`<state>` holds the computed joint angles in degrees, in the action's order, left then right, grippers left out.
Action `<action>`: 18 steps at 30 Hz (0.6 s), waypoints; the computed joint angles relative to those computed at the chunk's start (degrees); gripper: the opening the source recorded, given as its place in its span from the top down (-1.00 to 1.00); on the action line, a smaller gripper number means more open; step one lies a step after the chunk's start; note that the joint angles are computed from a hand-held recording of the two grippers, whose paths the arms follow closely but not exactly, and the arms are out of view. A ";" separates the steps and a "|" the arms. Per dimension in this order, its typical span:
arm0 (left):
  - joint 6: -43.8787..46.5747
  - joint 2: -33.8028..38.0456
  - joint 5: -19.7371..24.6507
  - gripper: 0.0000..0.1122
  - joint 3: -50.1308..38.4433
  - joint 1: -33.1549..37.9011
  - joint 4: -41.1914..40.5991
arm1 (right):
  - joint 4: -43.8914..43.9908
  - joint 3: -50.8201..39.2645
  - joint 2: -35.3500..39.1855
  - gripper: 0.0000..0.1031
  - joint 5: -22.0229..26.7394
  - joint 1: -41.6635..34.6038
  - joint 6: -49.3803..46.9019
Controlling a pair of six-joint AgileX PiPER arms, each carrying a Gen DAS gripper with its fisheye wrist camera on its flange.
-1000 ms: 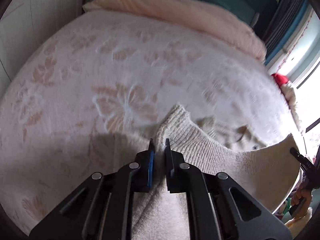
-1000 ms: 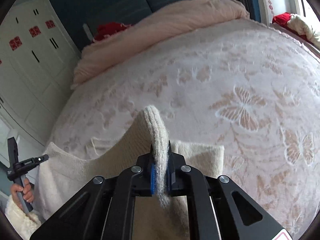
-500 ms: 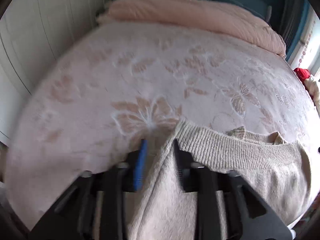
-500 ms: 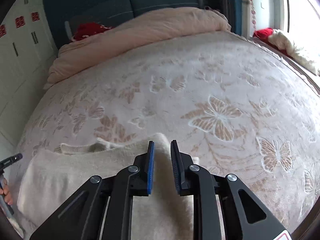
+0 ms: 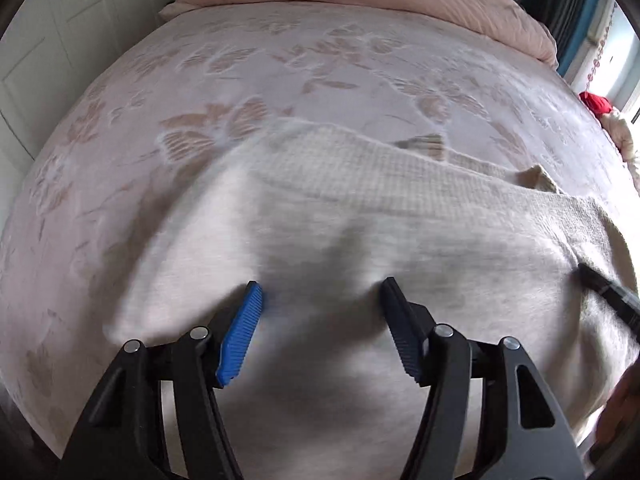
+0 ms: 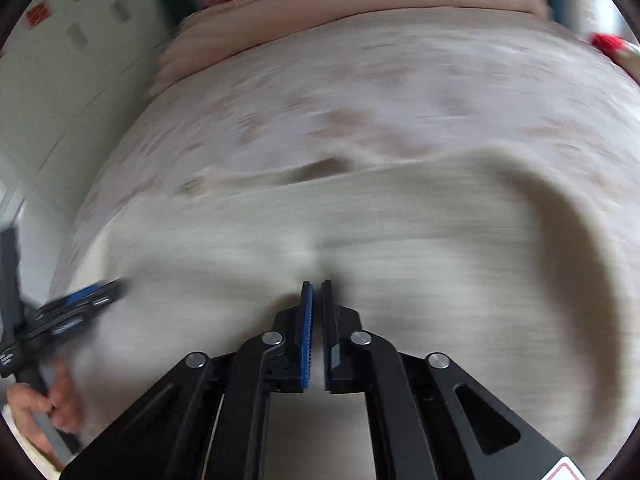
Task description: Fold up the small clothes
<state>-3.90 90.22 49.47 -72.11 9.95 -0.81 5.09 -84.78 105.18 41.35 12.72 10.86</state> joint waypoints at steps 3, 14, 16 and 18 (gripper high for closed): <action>5.40 -0.91 0.56 -0.07 1.08 4.65 -0.15 | 4.67 6.53 -4.85 1.00 0.55 -11.31 -3.01; 10.05 -18.25 9.50 -0.58 8.67 19.23 -8.29 | 16.60 29.81 -27.57 -0.24 2.04 -15.40 -11.85; 14.78 -19.41 12.46 -0.58 11.48 28.63 -16.85 | 22.72 33.68 -27.99 -0.25 1.30 -16.78 -14.89; 16.24 -20.20 13.34 -0.58 14.68 34.03 -20.36 | 31.48 35.95 -26.70 -0.28 1.20 -18.51 -20.31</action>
<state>12.34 70.03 62.81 -57.43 43.98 -21.18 36.57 -48.83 78.47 42.55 -5.79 -9.45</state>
